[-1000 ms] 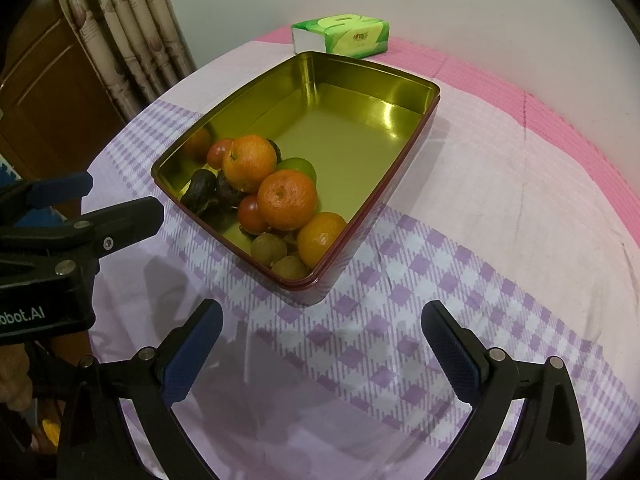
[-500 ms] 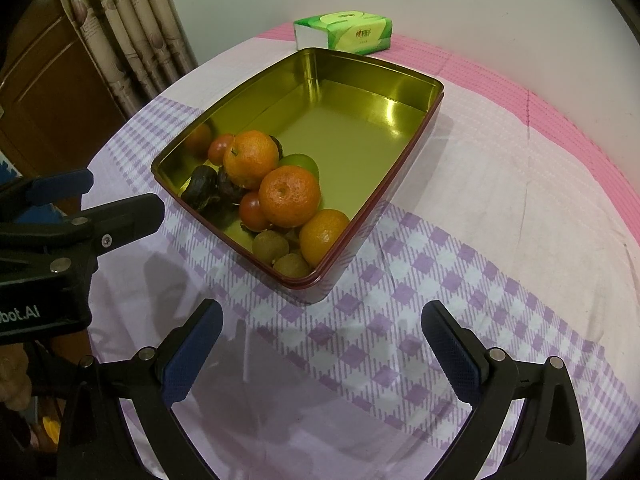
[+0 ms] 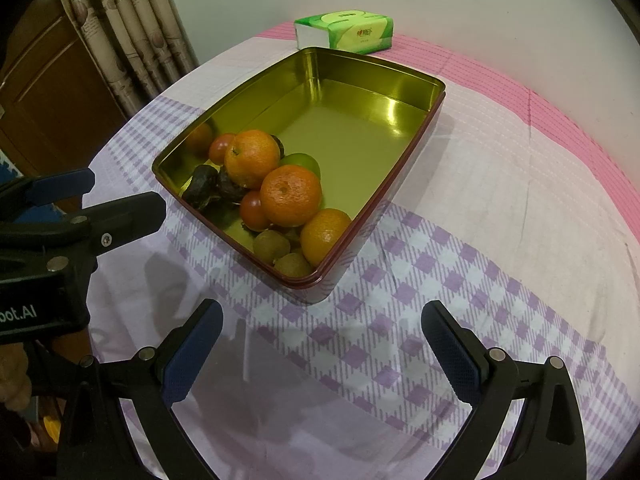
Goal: Organize fruits
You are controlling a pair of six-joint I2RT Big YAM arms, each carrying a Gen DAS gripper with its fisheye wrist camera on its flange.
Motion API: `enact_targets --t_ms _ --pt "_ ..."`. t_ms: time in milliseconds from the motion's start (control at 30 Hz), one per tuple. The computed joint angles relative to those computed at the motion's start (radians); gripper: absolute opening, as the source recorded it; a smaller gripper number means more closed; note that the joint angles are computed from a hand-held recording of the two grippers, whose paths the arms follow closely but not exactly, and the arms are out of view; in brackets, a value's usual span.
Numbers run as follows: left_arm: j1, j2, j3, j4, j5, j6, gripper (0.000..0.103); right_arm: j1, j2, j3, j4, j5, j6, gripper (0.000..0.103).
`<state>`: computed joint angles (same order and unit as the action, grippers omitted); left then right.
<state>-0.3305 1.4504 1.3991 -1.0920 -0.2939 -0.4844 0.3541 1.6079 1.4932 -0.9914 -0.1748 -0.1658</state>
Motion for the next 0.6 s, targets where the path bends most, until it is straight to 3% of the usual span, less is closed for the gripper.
enact_targets --t_ms 600 --pt "0.002 0.0 0.001 0.011 0.008 0.0 0.094 0.002 -0.001 -0.005 0.001 -0.001 0.001 0.099"
